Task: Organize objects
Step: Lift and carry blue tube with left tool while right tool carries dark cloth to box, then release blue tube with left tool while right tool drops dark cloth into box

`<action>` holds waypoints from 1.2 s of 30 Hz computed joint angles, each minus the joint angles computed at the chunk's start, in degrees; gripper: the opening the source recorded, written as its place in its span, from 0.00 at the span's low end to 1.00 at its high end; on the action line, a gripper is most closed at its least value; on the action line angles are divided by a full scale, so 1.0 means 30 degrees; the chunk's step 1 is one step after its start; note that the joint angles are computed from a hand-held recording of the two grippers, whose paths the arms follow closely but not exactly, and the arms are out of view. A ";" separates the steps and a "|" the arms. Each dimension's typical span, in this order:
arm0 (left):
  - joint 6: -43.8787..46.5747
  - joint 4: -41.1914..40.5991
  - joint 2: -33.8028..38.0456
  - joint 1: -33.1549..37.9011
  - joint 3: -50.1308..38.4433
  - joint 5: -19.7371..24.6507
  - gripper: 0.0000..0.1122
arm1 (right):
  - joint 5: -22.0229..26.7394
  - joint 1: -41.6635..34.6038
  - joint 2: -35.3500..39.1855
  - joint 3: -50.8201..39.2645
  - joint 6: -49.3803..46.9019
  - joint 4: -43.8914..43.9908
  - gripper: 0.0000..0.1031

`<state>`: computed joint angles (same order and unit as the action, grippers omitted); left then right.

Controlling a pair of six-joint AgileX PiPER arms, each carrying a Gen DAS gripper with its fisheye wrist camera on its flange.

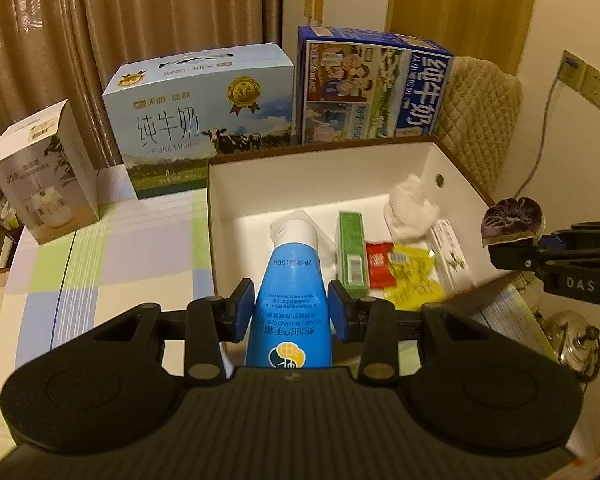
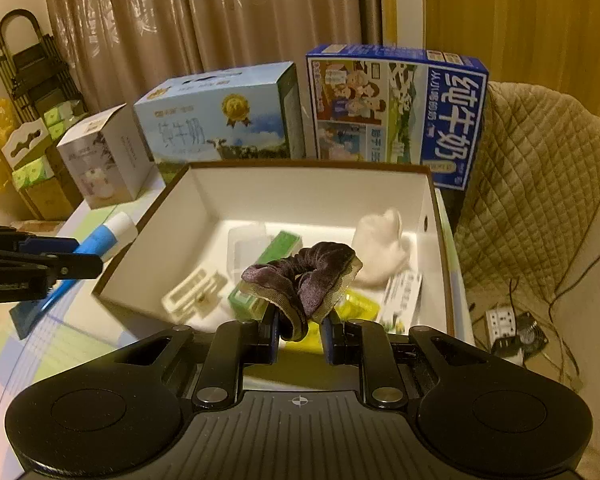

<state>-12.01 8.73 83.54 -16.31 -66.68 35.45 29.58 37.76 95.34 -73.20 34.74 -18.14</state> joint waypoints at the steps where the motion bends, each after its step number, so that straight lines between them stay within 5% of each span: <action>1: -0.0123 0.0073 0.0582 0.0039 -0.0532 -0.0016 0.31 | -0.0028 -0.0275 0.0297 -0.0359 -0.0612 0.0435 0.17; 15: -0.2049 0.1747 0.8285 0.0638 -0.7879 0.1441 0.31 | 0.1326 -0.2995 0.6120 -0.7026 -0.6896 0.4686 0.17; 16: -0.2047 0.1771 0.8792 0.0670 -0.8428 0.1599 0.28 | 0.1422 -0.3116 0.6453 -0.7420 -0.7131 0.4875 0.17; 17: -0.1729 0.1469 0.9197 0.0769 -0.8889 0.1605 0.06 | 0.1491 -0.3240 0.6747 -0.7766 -0.7426 0.5090 0.17; 18: -0.1607 0.1310 0.9699 0.0826 -0.9525 0.1862 0.01 | 0.1577 -0.3340 0.7042 -0.8122 -0.7697 0.5275 0.17; 24: -0.1104 0.0930 1.1957 0.0951 -1.2424 0.3075 0.16 | 0.2100 -0.3805 0.8482 -0.9869 -0.8586 0.6073 0.17; 34: 0.0626 -0.0713 1.1953 0.1393 -1.2234 0.2720 0.30 | 0.2406 -0.4219 0.9785 -1.1230 -1.0018 0.7540 0.17; 36: 0.0691 -0.0808 1.1933 0.1456 -1.2286 0.2730 0.40 | 0.2266 -0.4082 1.0005 -1.1590 -0.9571 0.7153 0.27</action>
<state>-9.93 6.31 119.34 -11.94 -103.53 43.64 36.38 25.52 125.35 -107.97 6.03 3.31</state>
